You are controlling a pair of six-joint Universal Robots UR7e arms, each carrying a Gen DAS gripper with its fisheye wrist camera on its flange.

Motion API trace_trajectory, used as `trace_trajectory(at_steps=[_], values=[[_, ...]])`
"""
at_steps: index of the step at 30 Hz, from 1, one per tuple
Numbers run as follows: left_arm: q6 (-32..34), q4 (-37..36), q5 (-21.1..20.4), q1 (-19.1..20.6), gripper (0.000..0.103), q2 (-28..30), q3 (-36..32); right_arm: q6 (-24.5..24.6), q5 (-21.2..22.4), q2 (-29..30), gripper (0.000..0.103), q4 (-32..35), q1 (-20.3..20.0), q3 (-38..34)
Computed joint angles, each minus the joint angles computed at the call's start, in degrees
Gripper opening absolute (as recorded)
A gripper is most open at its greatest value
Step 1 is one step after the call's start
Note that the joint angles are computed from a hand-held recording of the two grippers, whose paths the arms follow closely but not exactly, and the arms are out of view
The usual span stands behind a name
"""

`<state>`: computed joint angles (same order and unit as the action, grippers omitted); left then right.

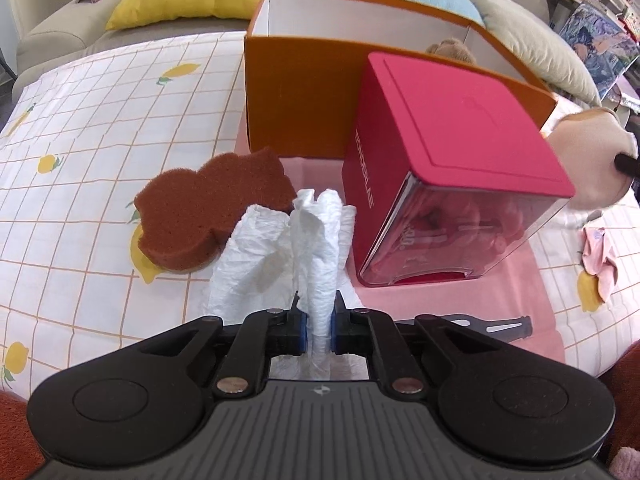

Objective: Organize soft objects
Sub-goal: 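Lift the tissue with the left tool while the right tool lifts the cream pad, then carry tissue and cream pad over the orange box and open both tools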

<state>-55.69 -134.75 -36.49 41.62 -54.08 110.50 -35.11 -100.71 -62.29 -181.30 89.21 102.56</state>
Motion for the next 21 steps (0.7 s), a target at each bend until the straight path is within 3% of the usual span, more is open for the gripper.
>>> trace_trajectory(at_steps=[14, 21], values=[[0.1, -8.6, 4.2, -5.5, 0.011, -6.3, 4.8, -1.8, 5.8, -6.0, 0.001, 3.7, 3.2, -0.6], [6.5, -16.7, 7.5, -7.9, 0.01, -8.0, 4.9, -5.4, 9.1, -7.7, 0.001, 4.8, 5.1, -0.4]])
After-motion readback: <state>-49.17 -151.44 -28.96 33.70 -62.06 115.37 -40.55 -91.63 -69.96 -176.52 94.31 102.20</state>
